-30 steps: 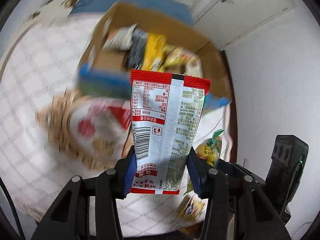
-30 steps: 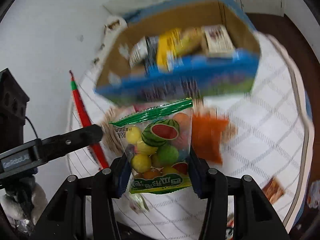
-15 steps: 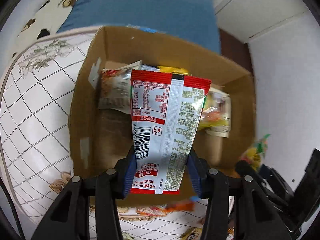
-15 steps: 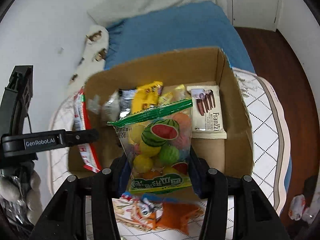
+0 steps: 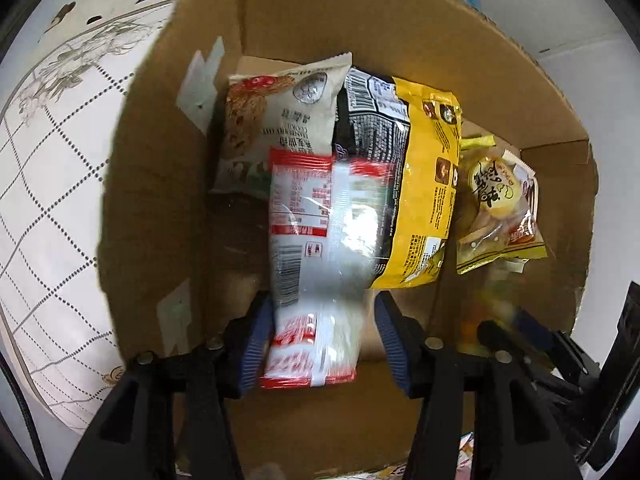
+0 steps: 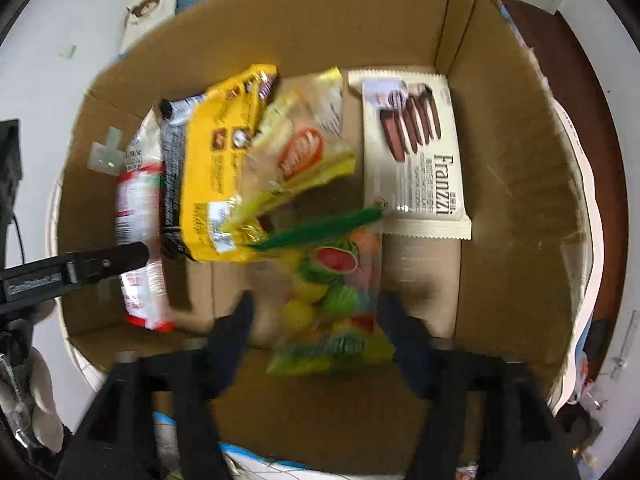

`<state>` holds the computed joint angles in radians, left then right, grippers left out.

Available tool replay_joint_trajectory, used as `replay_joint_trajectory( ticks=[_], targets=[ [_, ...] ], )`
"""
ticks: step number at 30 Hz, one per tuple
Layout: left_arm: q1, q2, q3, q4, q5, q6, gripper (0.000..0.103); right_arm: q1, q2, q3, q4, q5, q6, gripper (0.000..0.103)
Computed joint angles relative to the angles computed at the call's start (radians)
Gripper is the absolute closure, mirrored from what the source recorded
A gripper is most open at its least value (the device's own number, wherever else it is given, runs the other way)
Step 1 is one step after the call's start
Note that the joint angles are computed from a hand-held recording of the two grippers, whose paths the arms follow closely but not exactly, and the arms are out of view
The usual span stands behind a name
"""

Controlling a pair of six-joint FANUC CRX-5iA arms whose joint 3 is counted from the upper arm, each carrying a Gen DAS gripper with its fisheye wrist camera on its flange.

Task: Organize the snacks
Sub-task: 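Carry both snacks into the box and open both tools to release, then grasp the green-white candy bag with the left tool while the right tool grasps the yellow panda bag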

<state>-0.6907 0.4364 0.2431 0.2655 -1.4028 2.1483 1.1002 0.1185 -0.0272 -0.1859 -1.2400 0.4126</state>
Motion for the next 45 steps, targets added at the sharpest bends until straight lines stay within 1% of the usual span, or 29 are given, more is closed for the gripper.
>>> replay_joint_trajectory(
  ticks=[1,2,4,6,9,12,14,18,21,23,26,30,34,43,45],
  targets=[
    [-0.003,0.004,0.004,-0.001,0.0,-0.004,0.042,0.003,0.004,0.001,0.011,-0.006,-0.003,0.01],
    [-0.008,0.009,0.011,-0.003,0.0,-0.006,0.037,0.003,0.005,-0.001,0.016,-0.007,-0.004,0.01],
    [-0.017,0.016,0.016,0.007,0.005,-0.023,0.021,-0.001,0.004,-0.004,0.011,-0.003,-0.004,0.01],
    [-0.028,0.029,0.036,0.0,-0.008,-0.023,0.017,-0.004,0.004,-0.003,0.009,-0.003,0.008,0.01],
    [-0.053,0.043,0.078,-0.058,-0.036,-0.003,0.017,-0.001,-0.003,-0.01,0.026,-0.001,0.004,0.01],
    [-0.06,0.03,0.066,-0.064,-0.013,0.017,0.017,0.0,-0.013,-0.019,0.042,0.007,-0.009,0.01],
    [-0.065,0.008,0.044,-0.066,0.016,0.022,0.017,0.014,-0.028,-0.02,0.06,-0.001,-0.031,0.01],
    [-0.093,-0.029,0.031,-0.116,0.039,0.039,0.017,0.058,-0.05,-0.032,0.132,-0.023,-0.075,0.01],
    [-0.119,-0.042,0.054,-0.179,0.022,0.055,0.017,0.084,-0.064,-0.039,0.167,-0.034,-0.102,0.01],
    [-0.139,-0.054,0.067,-0.219,0.015,0.073,0.017,0.1,-0.084,-0.055,0.187,-0.025,-0.134,0.01],
    [-0.147,-0.088,0.056,-0.254,0.024,0.093,0.017,0.127,-0.103,-0.067,0.219,-0.026,-0.166,0.01],
    [-0.163,-0.143,0.037,-0.296,0.042,0.113,0.017,0.179,-0.125,-0.071,0.294,-0.051,-0.217,0.01],
    [-0.201,-0.186,0.05,-0.361,0.043,0.146,0.017,0.225,-0.14,-0.068,0.364,-0.08,-0.269,0.01],
    [-0.304,-0.266,0.089,-0.503,0.011,0.225,0.017,0.352,-0.207,-0.079,0.504,-0.158,-0.429,0.01],
    [-0.323,-0.284,0.087,-0.52,0.011,0.242,0.017,0.386,-0.218,-0.077,0.538,-0.186,-0.464,0.01]
  ],
)
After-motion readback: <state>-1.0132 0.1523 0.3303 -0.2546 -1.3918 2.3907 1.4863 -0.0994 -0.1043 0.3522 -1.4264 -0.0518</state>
